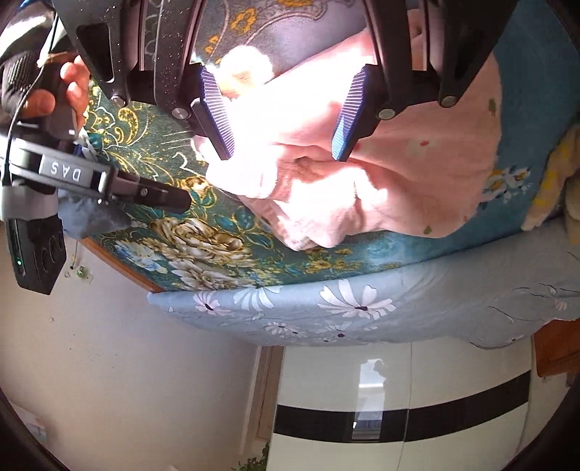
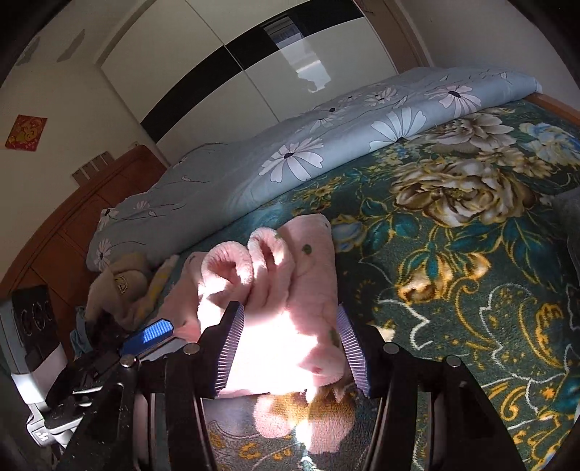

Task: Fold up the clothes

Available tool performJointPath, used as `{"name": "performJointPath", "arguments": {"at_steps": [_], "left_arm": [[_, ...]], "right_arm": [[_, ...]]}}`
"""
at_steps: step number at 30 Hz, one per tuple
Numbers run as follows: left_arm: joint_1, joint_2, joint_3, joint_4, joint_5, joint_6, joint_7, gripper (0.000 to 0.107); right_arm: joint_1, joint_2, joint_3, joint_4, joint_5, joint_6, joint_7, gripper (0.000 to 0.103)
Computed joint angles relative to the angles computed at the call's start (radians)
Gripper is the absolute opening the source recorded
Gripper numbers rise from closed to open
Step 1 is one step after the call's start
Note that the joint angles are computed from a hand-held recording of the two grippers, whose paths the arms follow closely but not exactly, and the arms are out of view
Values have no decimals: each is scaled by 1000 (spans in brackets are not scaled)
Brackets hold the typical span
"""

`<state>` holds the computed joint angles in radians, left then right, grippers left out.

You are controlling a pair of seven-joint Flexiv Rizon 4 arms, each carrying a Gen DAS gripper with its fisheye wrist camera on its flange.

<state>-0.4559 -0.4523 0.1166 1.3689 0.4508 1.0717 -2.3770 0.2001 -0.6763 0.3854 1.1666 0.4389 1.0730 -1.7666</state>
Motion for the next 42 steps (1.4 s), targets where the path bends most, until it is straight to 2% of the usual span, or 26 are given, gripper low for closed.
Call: {"name": "performJointPath", "arguments": {"at_steps": [2,4,6,8,11,16,18,19,21,22,23,28,31,34,38,40,42], "left_arm": [[-40,45,70,36,74,-54,-121,67],[-32,82,85,76,100,-110,-199,67],[-8,113,86,119,105,-143,-259,67],[31,133,69,169,87,-128,-287,67],[80,154,35,231,80,-83,-310,67],[145,169,-8,310,52,-2,-323,67],[153,170,-12,321,44,19,-327,67],[156,170,-13,325,42,27,-327,67],[160,169,-13,331,36,41,-328,67],[161,169,-13,333,33,45,-329,67],[161,168,-13,334,29,50,-329,67],[167,164,-15,343,13,73,-310,67],[186,155,-29,369,-42,118,-275,69],[174,148,-21,375,-67,121,-263,69],[158,143,-10,365,-67,94,-249,70],[153,142,-7,360,-64,89,-248,70],[153,142,-6,361,-65,92,-251,70]], "right_arm": [[9,-20,14,-47,-12,-34,-28,57],[23,-47,25,-112,-26,-96,-67,57],[60,-90,10,-205,-64,-201,-85,57],[110,-143,-23,-314,-113,-312,-93,57],[190,-228,-93,-468,-195,-413,-87,57],[256,-388,-129,-789,-230,-667,-95,57],[284,-427,-171,-859,-252,-723,-70,57],[288,-421,-182,-845,-246,-722,-72,57],[277,-387,-174,-777,-219,-682,-76,46],[274,-380,-170,-765,-210,-677,-70,22],[273,-371,-175,-749,-210,-663,-62,9],[252,-301,-207,-632,-236,-481,-6,8],[230,-337,-203,-688,-250,-505,56,8],[228,-417,-203,-796,-266,-607,127,8],[196,-391,-166,-727,-201,-562,144,11],[185,-355,-156,-679,-183,-540,121,17],[174,-300,-156,-596,-179,-490,81,31]]}}
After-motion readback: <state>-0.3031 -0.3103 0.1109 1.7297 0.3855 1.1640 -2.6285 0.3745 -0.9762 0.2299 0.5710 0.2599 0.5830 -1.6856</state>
